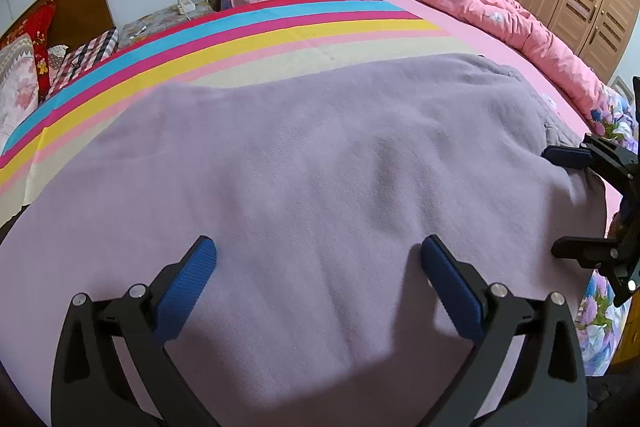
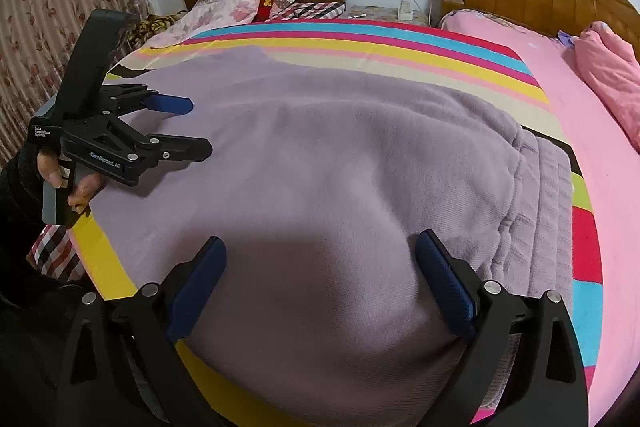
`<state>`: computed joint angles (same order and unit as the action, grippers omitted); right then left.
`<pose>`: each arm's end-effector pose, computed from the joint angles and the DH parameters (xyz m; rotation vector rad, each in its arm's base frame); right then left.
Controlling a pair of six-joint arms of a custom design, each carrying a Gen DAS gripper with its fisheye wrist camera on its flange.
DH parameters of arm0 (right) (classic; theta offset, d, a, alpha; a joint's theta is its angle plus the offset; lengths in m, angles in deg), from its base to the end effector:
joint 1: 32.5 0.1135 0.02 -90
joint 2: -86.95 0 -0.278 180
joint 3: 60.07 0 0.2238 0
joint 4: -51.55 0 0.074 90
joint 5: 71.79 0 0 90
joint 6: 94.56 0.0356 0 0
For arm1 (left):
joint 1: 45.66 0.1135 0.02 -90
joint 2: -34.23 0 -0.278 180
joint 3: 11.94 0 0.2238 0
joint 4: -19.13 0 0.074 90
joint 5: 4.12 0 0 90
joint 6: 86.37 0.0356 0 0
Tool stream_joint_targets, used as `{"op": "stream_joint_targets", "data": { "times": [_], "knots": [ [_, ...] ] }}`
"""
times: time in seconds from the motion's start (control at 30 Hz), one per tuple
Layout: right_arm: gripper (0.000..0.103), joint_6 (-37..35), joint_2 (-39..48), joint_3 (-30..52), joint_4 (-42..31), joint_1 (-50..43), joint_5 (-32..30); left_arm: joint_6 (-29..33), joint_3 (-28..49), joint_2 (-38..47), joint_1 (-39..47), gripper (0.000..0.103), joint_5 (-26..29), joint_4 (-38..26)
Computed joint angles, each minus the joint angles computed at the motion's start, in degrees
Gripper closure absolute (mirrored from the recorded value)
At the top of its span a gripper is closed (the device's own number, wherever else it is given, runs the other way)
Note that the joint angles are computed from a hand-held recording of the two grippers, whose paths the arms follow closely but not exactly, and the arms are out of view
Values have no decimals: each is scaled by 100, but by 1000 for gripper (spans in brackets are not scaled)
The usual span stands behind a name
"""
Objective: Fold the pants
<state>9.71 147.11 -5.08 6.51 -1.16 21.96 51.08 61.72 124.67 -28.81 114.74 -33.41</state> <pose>0.1504 0.0889 0.2503 -0.3368 2.4406 0.2712 0.2668 0.0628 0.2285 0.7907 2.4352 -0.3089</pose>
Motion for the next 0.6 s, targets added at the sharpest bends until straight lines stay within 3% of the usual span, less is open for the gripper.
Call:
{"op": "stream_joint_targets", "data": {
  "times": [0.23,0.3,0.33,0.6],
  "knots": [
    [10,186,765,759,-748,58,-2,126,149,97,110,2,133,-196],
    [9,114,1040,1053,-1060,42,-44,136,183,119,116,2,143,-233],
    [4,48,1130,1126,-1121,14,-163,145,203,134,120,2,148,-253],
    [4,-256,2217,2383,-2461,124,-67,261,335,205,116,1,107,-404]
  ]
}}
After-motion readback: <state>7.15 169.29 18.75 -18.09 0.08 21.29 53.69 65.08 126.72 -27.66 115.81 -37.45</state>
